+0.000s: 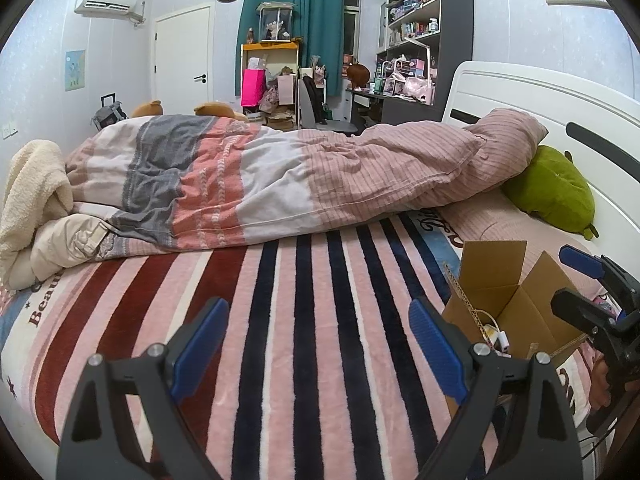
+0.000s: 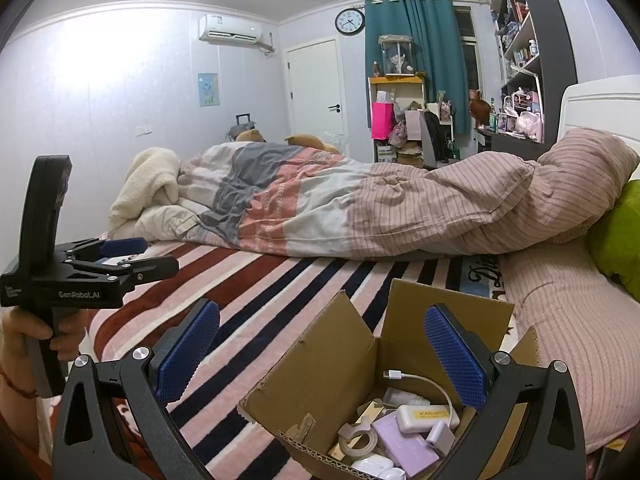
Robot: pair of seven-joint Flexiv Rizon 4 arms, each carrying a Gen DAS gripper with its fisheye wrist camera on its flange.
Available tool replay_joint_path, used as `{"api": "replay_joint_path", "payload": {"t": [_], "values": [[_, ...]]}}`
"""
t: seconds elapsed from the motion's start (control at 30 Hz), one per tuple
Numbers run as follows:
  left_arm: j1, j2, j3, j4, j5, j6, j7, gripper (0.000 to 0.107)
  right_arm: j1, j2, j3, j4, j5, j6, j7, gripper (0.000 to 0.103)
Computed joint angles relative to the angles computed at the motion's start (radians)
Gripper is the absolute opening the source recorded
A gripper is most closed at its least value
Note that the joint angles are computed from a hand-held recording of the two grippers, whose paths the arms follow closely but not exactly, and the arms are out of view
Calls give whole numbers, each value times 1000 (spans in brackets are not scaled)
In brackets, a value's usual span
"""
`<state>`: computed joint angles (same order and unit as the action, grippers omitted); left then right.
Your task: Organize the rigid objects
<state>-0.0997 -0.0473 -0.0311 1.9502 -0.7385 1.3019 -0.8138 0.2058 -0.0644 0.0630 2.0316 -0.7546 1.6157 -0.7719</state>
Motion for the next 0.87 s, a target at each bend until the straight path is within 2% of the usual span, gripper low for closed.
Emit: {"api": "replay_joint_path", "payload": {"t": [0.27,0.47,0.87], "values": [[9,-5,4,-3,-4,-6,7,90,0,-1,8,-2,28,-6,-25,103],[12,-6,2,-3,-7,-6,12,90,3,1,-6,4,-30,-1,32,103],[12,-7,2,-4,-2,-6,10,90,0,0,-2,5,-29,0,31,103]]}}
